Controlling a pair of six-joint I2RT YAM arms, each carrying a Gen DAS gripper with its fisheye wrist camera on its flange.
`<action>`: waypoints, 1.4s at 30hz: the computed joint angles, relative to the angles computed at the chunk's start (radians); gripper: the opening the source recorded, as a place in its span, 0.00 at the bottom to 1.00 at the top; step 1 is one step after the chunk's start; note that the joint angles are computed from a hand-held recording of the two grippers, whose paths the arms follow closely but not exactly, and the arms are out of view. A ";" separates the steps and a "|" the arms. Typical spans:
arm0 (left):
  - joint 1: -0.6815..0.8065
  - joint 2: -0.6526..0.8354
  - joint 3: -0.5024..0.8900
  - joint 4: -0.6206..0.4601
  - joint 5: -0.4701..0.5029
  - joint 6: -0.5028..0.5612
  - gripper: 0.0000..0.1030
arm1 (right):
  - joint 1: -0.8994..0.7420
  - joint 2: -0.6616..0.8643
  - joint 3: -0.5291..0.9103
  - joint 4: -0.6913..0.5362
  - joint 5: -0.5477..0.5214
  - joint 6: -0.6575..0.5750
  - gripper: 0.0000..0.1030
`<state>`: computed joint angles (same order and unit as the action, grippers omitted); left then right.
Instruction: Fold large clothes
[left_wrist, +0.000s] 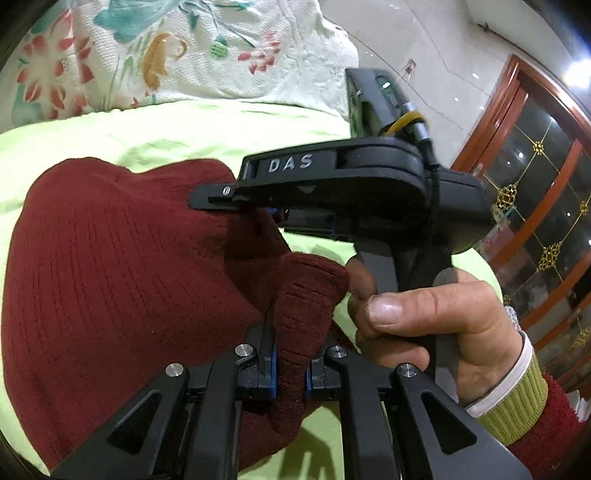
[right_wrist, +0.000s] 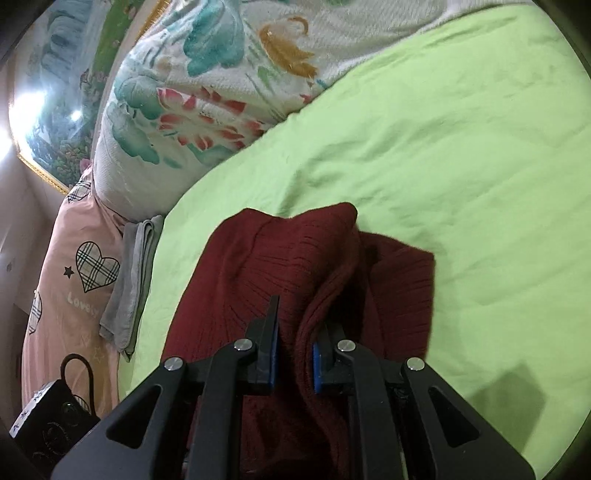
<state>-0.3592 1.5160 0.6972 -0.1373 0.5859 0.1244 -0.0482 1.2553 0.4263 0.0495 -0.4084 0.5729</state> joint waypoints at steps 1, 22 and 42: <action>-0.002 0.009 0.002 0.004 0.002 0.006 0.08 | -0.005 -0.025 -0.009 -0.009 0.005 -0.007 0.14; 0.464 -0.085 0.100 -0.334 0.168 0.224 0.79 | 0.068 -0.108 -0.053 -0.088 0.116 0.003 0.15; 0.452 0.728 0.776 -0.645 0.263 0.198 0.84 | -0.128 0.038 -0.053 -0.013 -0.124 0.028 0.80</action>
<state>0.0929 2.2439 1.4731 -0.7828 0.8493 0.3222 -0.1764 1.2929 0.3737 0.0362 -0.5325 0.6010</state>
